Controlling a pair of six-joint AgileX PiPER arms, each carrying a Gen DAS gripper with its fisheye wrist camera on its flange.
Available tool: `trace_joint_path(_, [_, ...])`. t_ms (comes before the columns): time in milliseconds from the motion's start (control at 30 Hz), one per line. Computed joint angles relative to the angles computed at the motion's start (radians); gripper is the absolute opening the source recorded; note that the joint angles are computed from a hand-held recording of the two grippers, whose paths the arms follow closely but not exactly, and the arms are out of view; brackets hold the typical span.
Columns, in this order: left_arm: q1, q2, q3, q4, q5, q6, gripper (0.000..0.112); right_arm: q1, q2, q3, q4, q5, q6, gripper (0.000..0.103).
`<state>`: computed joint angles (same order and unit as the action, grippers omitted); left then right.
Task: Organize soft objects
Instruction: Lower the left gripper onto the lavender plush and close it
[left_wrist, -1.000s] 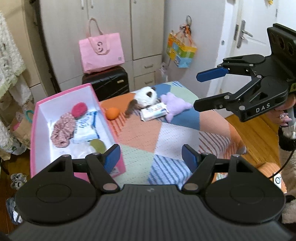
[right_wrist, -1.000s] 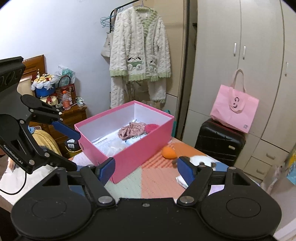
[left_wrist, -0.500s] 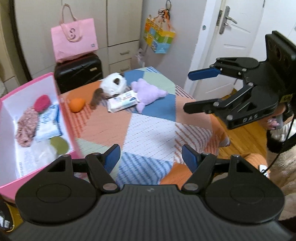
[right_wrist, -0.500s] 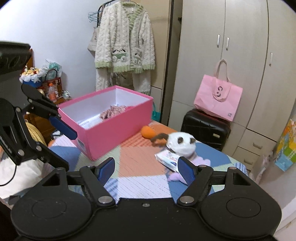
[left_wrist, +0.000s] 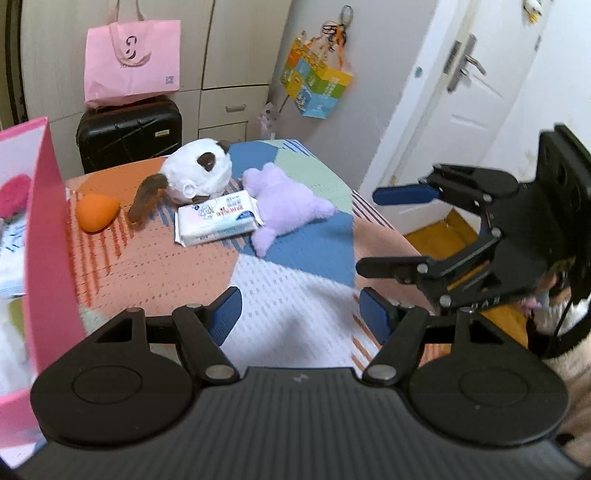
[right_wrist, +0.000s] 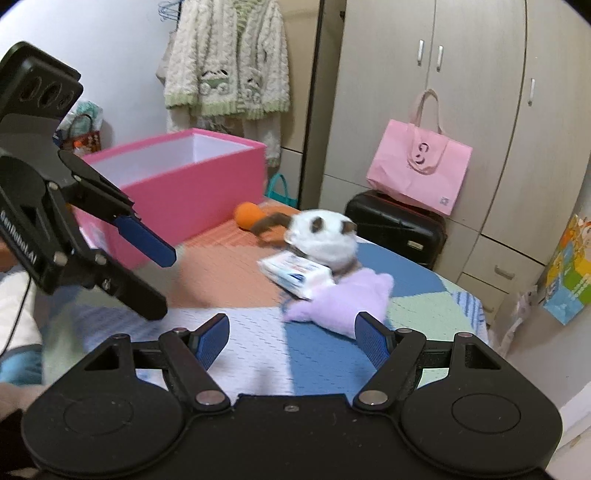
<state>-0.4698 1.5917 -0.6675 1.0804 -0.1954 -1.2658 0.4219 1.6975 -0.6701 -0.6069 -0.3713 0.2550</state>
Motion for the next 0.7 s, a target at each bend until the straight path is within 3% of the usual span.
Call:
trace_joint_path(100, [0.032,0.102,-0.052,-0.138,-0.06,0.129,0.069,-0.024,0.078,-0.05,0.04,-0.013,-0.072,0.079])
trace_joint_path(300, [0.076,0.281,-0.18,-0.038,-0.157,-0.036,0.069,-0.042,0.211,-0.165,0.072,0.01,-0.173,0.079])
trace_joint_path(467, [0.05,0.375,-0.238,-0.315,-0.183,0.177,0.069,-0.034,0.276,-0.24,0.043,0.035,-0.201,0.081])
trace_joint_path(567, [0.02,0.403,-0.265,-0.493,-0.159,0.328,0.069,-0.038,0.3,-0.271,-0.014,0.048,-0.164,0.084])
trace_joint_path(700, [0.013,0.438,-0.302,-0.507,-0.158,0.327,0.069,-0.055,0.335,-0.328,-0.178,0.066,0.004,0.084])
